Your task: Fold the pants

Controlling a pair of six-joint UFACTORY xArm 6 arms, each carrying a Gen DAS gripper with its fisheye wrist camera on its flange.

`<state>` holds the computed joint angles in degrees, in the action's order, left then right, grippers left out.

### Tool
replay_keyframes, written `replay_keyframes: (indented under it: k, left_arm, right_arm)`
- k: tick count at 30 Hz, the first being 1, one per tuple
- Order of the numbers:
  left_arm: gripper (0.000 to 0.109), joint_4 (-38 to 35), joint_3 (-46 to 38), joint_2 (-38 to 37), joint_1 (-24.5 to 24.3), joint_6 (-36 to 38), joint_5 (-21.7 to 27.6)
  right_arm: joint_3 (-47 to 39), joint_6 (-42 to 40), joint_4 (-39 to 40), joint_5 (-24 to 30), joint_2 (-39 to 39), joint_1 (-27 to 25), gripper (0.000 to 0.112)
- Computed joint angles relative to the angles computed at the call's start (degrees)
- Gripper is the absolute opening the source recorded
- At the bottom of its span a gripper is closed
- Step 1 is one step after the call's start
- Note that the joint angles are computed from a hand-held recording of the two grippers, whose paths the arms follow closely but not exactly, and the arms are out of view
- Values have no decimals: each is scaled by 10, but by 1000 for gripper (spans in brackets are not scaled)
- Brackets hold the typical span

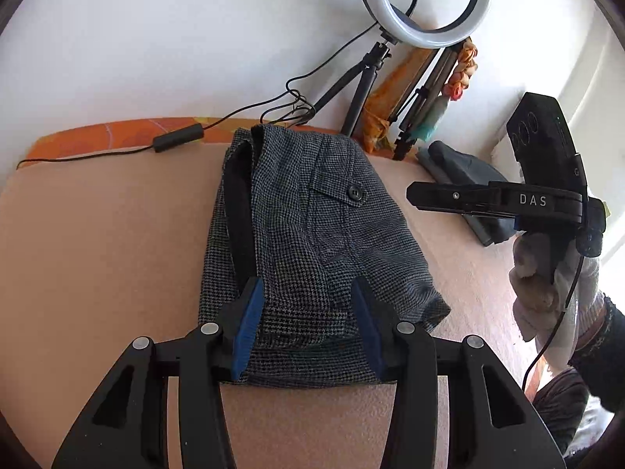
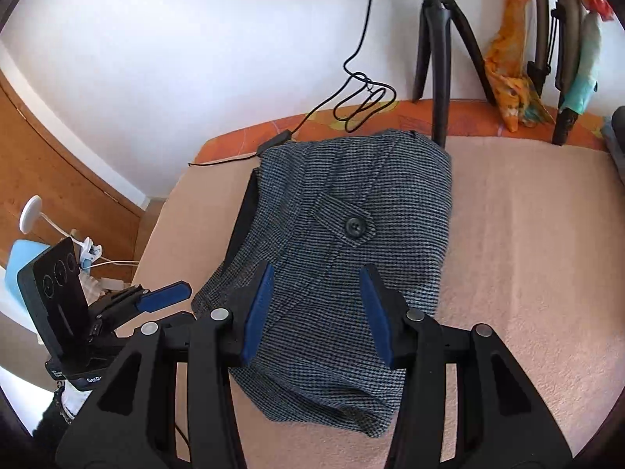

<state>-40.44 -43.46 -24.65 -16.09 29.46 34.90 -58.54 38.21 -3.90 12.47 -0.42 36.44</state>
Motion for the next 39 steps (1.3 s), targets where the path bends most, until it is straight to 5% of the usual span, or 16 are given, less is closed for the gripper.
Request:
replay_keyframes:
  k: [3, 6, 14, 25, 31, 36, 39]
  left_arm:
    - [45, 33, 4, 0, -24, -8, -42]
    - [45, 11, 2, 2, -46, 39, -60]
    - [45, 60, -12, 51, -47, 13, -41]
    - [45, 48, -5, 58, -32, 31, -27]
    - [45, -10, -9, 43, -3, 42, 11]
    - [45, -6, 4, 3, 10, 21, 12]
    - [56, -20, 18, -22, 33, 0, 18]
  right_arm:
    - [-6, 35, -63, -12, 8, -23, 48]
    - [-37, -36, -7, -24, 34, -31, 48]
    - [-197, -253, 149, 14, 154, -16, 37]
    - [-408, -89, -63, 152, 316, -21, 35]
    - [-409, -76, -61, 155, 319, -23, 34]
    - [-320, -94, -38, 107, 246, -23, 37]
    - [-257, -106, -33, 81, 194, -21, 46]
